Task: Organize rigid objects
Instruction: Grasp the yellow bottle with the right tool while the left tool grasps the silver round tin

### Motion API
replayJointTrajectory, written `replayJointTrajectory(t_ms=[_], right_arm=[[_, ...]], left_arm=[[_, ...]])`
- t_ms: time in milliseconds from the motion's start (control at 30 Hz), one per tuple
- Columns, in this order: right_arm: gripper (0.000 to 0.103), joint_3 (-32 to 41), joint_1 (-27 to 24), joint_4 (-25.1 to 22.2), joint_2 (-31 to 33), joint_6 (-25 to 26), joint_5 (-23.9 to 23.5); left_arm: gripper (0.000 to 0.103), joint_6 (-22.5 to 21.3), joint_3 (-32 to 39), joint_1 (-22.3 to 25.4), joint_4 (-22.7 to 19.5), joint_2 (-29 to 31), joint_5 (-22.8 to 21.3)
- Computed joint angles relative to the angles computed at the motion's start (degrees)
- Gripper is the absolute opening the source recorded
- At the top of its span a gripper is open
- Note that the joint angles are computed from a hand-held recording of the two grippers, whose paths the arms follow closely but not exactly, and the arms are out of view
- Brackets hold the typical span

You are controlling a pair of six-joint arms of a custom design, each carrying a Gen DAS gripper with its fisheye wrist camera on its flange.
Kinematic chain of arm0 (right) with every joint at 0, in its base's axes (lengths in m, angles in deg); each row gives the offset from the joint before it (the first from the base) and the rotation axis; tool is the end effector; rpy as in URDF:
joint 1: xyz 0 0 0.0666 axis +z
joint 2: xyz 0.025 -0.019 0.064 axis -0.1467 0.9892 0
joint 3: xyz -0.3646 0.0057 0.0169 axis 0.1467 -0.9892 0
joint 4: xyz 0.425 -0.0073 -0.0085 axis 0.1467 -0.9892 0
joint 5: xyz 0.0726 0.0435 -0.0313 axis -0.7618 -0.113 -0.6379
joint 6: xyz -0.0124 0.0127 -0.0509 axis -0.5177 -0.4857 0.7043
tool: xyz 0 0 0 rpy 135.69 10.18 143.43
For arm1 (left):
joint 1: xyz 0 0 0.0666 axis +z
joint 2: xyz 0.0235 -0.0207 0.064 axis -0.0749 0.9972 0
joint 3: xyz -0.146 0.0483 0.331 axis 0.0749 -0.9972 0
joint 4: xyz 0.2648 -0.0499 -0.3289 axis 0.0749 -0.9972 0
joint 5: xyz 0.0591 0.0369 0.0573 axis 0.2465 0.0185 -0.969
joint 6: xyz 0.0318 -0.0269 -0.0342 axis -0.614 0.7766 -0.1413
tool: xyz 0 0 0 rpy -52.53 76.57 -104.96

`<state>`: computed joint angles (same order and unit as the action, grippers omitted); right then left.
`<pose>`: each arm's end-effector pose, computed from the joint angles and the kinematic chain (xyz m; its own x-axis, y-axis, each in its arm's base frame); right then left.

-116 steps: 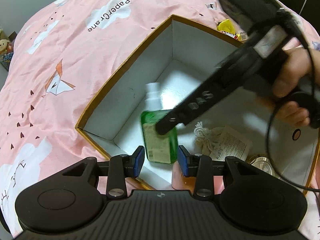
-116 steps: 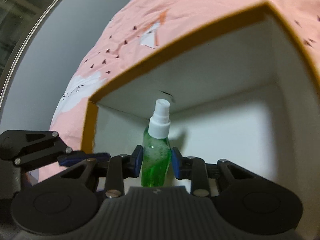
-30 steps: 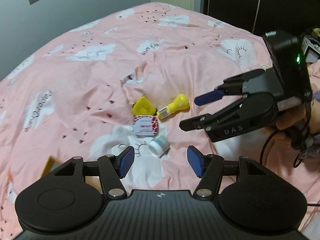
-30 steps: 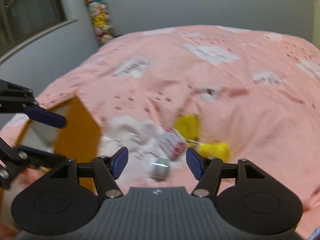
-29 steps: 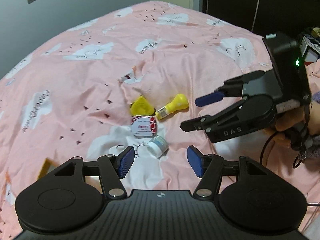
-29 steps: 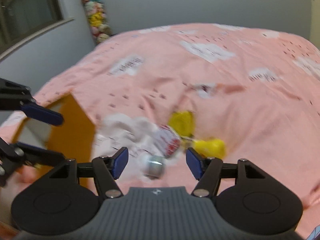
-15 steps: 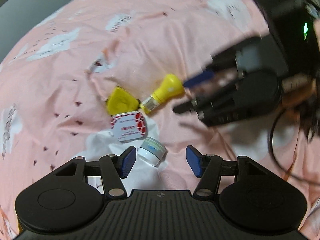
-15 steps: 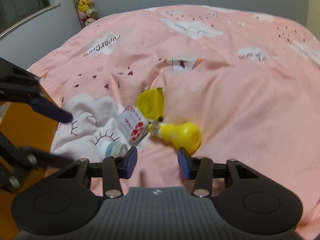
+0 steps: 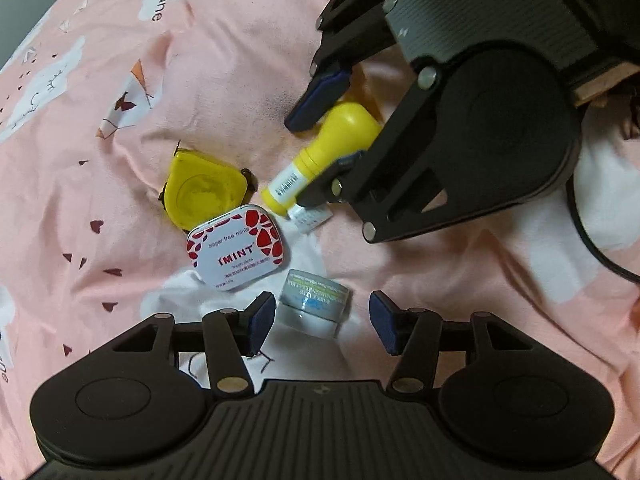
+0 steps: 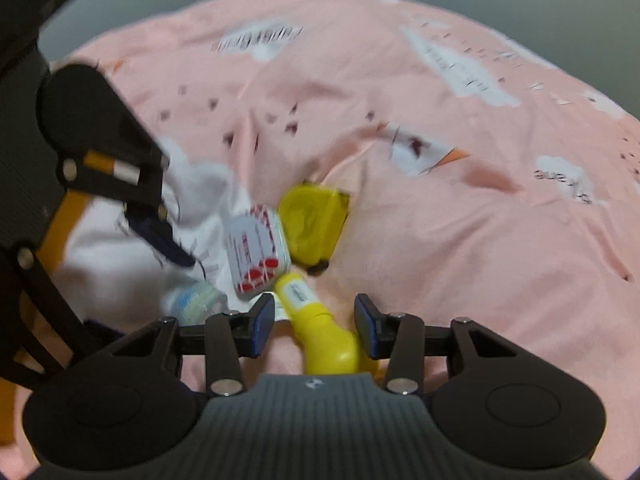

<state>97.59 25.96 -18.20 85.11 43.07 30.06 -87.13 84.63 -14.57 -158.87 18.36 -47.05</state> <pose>0.3987 0.2676 0.4820 -0.7382 -0.3692 -0.5646 -0.4312 0.9019 -0.0260 0.4115 -0.0802 0.4885 -0.2288 0.9503 -0.2113 0.9580 0.2583 0.1243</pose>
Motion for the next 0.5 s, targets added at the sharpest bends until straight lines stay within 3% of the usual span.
replayJointTrajectory(t_ms=[167,233,333,500], right_arm=[[0.042,1.17,-0.81,-2.50,1.52,4.00,-3.24],[0.037,1.56,-0.82,-3.15,1.83,4.60,-4.03],[0.024,2.22,-1.21,-4.24,2.61,4.22,-7.01],[0.024,2.44,-1.64,-5.38,2.98,2.02,-9.58]], left_arm=[[0.062,1.37,-0.74,-1.28,0.81,1.13,-2.55],[0.059,1.70,-1.10,-1.90,1.68,1.18,-4.09],[0.056,2.50,-0.57,-2.17,1.14,1.93,-4.52],[0.049,2.51,-0.51,-2.43,0.91,2.19,-5.27]])
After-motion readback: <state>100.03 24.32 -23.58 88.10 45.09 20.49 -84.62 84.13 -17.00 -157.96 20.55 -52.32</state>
